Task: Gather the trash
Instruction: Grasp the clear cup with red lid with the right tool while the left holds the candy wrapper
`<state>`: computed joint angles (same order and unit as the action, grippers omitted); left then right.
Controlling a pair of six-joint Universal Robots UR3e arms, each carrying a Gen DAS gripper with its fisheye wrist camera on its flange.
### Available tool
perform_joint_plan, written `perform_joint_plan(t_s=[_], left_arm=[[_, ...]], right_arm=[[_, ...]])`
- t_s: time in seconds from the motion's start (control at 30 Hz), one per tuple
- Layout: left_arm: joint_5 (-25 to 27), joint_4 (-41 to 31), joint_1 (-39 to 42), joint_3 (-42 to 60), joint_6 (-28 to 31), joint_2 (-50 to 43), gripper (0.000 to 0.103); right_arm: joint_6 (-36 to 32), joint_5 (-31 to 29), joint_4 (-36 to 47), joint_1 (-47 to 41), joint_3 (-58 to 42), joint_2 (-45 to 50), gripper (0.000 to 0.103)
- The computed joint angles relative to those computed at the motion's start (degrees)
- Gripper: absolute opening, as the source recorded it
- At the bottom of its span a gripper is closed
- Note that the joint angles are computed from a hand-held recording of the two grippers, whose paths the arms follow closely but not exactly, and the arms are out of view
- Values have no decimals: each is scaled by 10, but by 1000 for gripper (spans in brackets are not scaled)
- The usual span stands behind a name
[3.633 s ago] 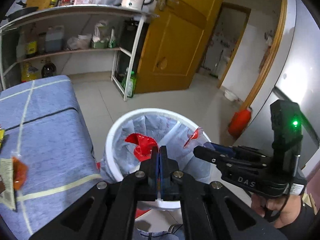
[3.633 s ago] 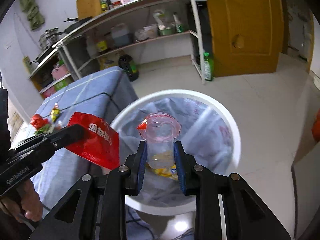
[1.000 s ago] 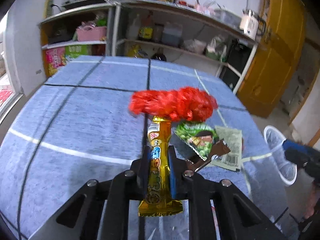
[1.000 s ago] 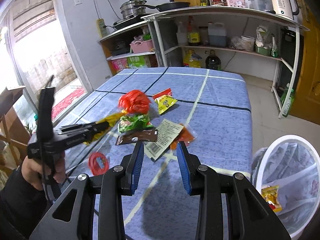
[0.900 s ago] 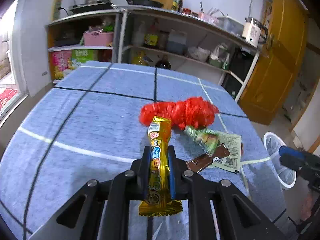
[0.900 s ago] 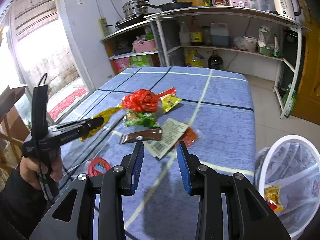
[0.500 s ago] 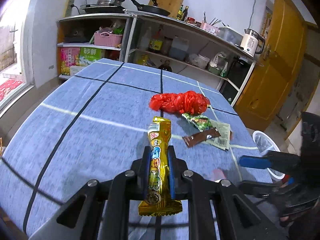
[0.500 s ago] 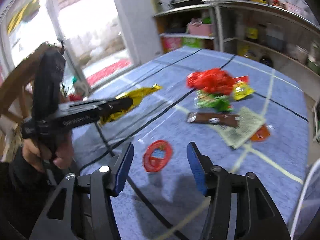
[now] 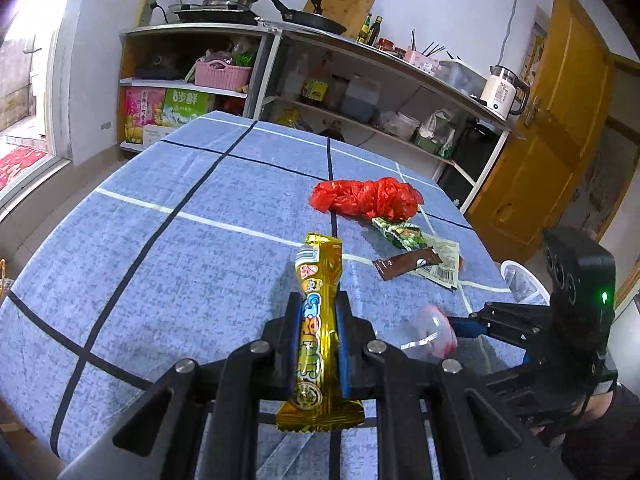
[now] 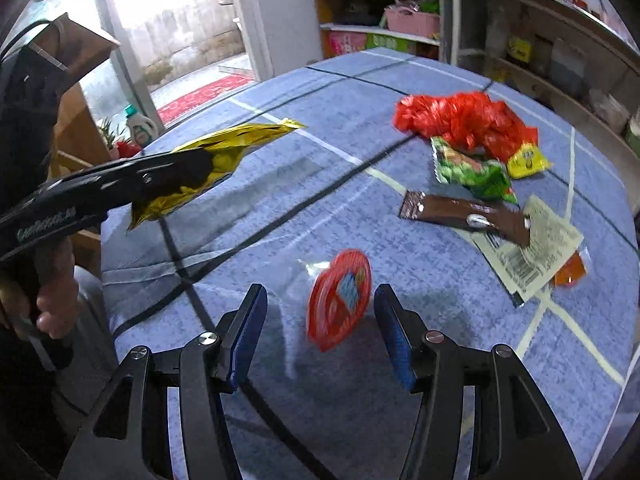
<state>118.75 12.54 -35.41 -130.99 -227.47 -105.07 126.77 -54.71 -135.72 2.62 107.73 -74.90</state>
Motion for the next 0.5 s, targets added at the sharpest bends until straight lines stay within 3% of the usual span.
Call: perform_joint_plan(t_s=[0.03, 0.07, 0.23, 0.43, 0.5], left_arm=[[-1, 2, -1, 0, 0, -2, 16], [-4, 3, 0, 3, 2, -6, 16], [-10, 2, -1, 15, 6, -19, 16], [-12, 2, -4, 22, 8, -24, 16], [-10, -2, -6, 25, 3, -25, 16]], right_arm=[[3, 4, 3, -2, -4, 2, 52], [4, 7, 7, -5, -7, 3, 38], [20, 12, -14, -8, -1, 3, 13], [24, 24, -24, -21, 11, -15, 11], [34, 31, -39, -28, 16, -21, 19]])
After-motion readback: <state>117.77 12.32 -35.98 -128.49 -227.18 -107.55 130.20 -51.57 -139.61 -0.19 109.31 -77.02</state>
